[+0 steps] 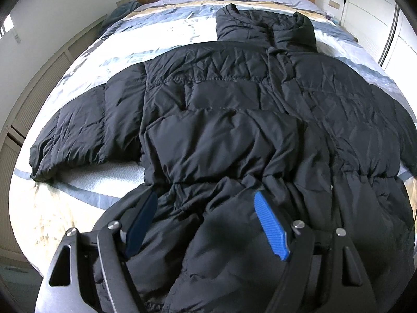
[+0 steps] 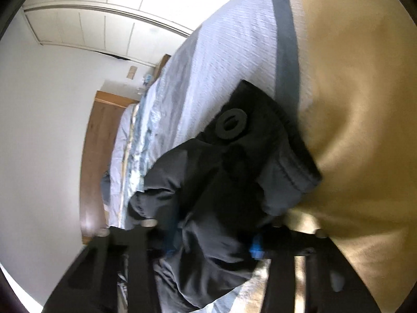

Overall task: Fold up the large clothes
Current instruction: 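Grasp the sleeve cuff nearest the right tool and lift it, then fold the held sleeve across the jacket body and open the right tool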

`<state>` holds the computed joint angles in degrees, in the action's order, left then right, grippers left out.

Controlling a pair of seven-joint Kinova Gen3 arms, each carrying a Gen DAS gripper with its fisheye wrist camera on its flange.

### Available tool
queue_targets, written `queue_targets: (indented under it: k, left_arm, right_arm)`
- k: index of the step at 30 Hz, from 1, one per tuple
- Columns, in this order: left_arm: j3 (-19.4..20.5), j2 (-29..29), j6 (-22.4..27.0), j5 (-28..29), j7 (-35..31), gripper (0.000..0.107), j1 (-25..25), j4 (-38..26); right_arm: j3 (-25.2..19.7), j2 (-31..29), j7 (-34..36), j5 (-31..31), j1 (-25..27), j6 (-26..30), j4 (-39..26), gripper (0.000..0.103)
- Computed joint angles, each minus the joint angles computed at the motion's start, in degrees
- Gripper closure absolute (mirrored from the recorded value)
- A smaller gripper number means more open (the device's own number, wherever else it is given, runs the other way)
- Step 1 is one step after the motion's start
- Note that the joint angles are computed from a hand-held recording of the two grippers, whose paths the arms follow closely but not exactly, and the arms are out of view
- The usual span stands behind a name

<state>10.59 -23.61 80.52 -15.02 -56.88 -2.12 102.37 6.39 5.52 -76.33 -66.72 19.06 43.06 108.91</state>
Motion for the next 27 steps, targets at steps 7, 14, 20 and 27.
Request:
queue_targets:
  k: [7,14,20,27]
  left_arm:
    - [0.6,-1.1,0.8,-0.1,0.1,0.032,-0.1,-0.6]
    - [0.4,-3.5,2.1,0.2,0.0,0.032,-0.9,-1.5]
    - [-0.3,-6.3,3.5,0.9,-1.1,0.032,-2.0,-2.0]
    - [-0.4,-9.0,4.8,1.7,-2.7,0.032,-3.6,-3.4]
  right_arm:
    - [0.4,-1.8,10.0,-6.0,0.5,3.6,-2.6,0.084]
    - [0.6,-4.4,15.4,-7.1,-2.2,8.5,-8.7,0.085]
    - [0.2,-7.0,17.7,-6.0,-6.7,12.5,-13.1,0.085]
    - [-1.1,-8.9,21.0,-5.2,-13.3,15.7,-16.0,0.085]
